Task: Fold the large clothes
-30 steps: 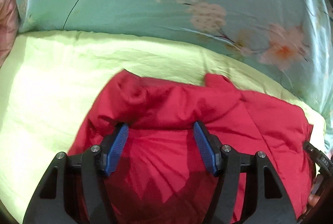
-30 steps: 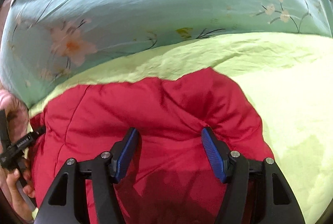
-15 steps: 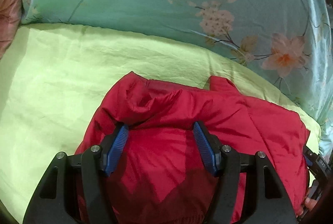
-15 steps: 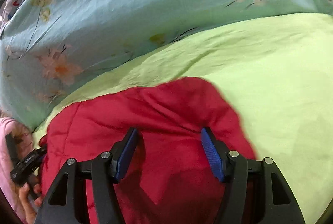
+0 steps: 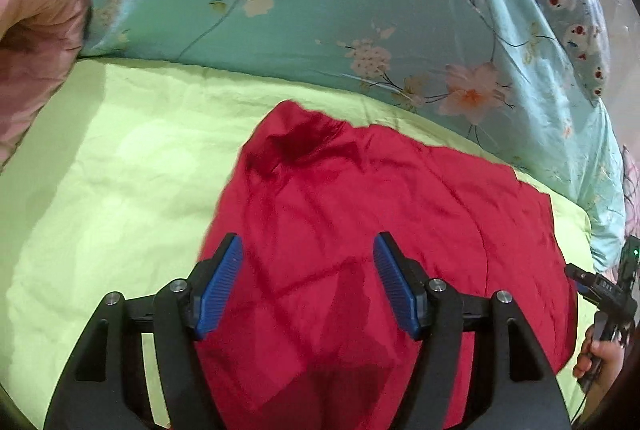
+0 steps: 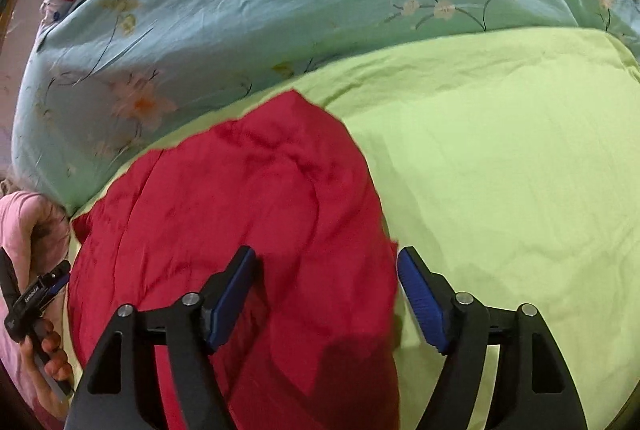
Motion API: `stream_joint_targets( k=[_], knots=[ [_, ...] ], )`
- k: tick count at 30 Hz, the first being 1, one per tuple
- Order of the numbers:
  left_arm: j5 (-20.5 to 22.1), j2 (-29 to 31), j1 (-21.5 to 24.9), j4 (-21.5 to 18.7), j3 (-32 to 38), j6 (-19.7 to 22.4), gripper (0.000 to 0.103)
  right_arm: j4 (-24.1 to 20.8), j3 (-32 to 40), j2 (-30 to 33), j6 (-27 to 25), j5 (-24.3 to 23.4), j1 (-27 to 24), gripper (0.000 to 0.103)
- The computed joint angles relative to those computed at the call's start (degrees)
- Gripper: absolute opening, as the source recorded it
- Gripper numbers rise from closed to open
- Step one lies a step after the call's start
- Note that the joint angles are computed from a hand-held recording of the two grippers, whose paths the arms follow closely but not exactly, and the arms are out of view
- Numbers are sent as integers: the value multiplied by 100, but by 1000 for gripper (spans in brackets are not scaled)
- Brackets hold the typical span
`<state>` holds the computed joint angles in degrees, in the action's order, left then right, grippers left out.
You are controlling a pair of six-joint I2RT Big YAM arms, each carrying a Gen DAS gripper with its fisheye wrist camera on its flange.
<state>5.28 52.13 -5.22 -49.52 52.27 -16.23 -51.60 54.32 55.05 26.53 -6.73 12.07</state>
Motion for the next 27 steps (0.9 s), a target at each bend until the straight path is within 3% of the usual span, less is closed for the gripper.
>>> stream_joint_targets(
  k=[2,8,14,20,27],
  knots=[
    [-8,-153,16,-95,-94,50,71,-42,-101,-136,7,-114,-31,79],
    [533,-585,644,-534,-320,406,80,-135,-391,-500,-9,-448,-46,86],
    [1099,-712,1177,-800,-444,653,80,-300,-599,-763,-17,-696,-92,87],
    [1723,-589,1409,-836,-527,843,83,-354,-666,-834,-121,-872,-156,89],
    [2283,-260,1527,-776,-565,758,88,-109,-745,-578,-104,-1599,-427,93]
  ],
)
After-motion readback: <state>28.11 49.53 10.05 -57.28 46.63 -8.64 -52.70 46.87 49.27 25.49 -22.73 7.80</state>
